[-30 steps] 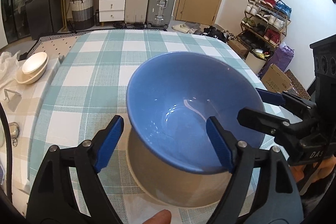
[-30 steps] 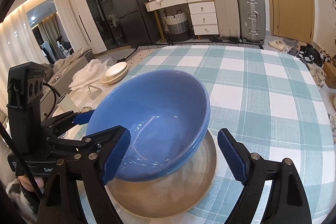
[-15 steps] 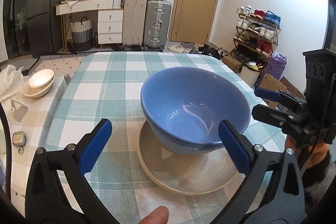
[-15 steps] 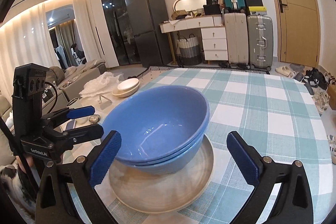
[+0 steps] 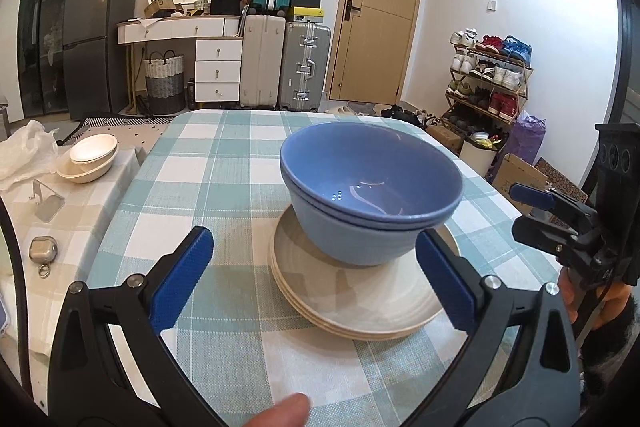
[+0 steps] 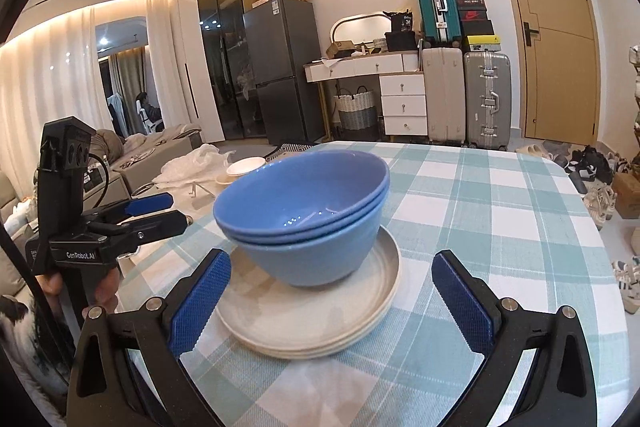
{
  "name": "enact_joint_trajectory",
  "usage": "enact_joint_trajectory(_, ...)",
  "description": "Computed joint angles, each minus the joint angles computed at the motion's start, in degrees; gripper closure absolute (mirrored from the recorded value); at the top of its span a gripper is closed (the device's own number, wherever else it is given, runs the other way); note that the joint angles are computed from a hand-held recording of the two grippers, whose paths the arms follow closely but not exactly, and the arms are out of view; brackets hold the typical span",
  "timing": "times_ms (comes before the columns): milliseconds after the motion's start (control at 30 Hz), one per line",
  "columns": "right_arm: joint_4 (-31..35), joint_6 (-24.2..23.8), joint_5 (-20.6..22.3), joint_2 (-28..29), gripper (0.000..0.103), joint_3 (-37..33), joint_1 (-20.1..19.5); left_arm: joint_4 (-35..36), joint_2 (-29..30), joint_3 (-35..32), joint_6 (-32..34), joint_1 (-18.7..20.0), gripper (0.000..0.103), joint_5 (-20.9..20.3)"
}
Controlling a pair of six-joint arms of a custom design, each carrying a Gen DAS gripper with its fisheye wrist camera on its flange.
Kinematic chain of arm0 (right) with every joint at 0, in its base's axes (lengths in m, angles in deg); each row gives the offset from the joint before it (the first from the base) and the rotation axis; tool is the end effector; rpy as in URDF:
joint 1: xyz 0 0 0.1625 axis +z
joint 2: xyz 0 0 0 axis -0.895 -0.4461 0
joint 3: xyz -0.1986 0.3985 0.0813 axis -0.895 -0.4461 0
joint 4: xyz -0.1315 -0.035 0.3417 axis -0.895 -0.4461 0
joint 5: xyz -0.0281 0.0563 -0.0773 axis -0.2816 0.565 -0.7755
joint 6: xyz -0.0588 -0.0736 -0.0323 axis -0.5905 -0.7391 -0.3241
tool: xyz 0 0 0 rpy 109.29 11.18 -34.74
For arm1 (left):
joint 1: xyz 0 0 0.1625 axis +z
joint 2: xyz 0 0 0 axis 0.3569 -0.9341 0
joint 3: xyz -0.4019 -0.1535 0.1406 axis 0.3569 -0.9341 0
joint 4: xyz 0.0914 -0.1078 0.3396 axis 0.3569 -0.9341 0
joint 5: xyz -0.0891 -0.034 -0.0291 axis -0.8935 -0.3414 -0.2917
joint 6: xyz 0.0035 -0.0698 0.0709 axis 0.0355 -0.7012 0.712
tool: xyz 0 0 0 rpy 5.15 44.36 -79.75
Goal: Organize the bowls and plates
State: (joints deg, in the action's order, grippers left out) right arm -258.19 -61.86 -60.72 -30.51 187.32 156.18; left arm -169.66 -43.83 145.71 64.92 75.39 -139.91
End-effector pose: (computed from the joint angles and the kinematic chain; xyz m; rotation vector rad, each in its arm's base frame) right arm 0.1580 -0.5852 0.1474 0.9056 -2.4440 1.1583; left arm 0.2056 -0.6766 0.5523 0.8789 2.4034 -1.1105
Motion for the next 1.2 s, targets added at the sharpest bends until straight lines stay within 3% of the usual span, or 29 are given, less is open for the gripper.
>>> enact_joint_trajectory(533,-14.5,-3.8,5.1,0.3,0.001,10.1,-3.7,-9.3,-4.7,11.6,5.2,2.5,0.002,-5.0)
enact_joint_trajectory(900,-18.0,-3.0,8.1,-0.6,0.001,14.3,-5.4,-10.1,-6.6,14.4,6.7,3.6,0.002,-6.9)
enact_joint_trajectory(1200,-20.3,-4.2,7.8,-0.2,0.001,16.2,-5.4,-10.5,-7.4,15.2,6.9,4.4,0.002,-7.5)
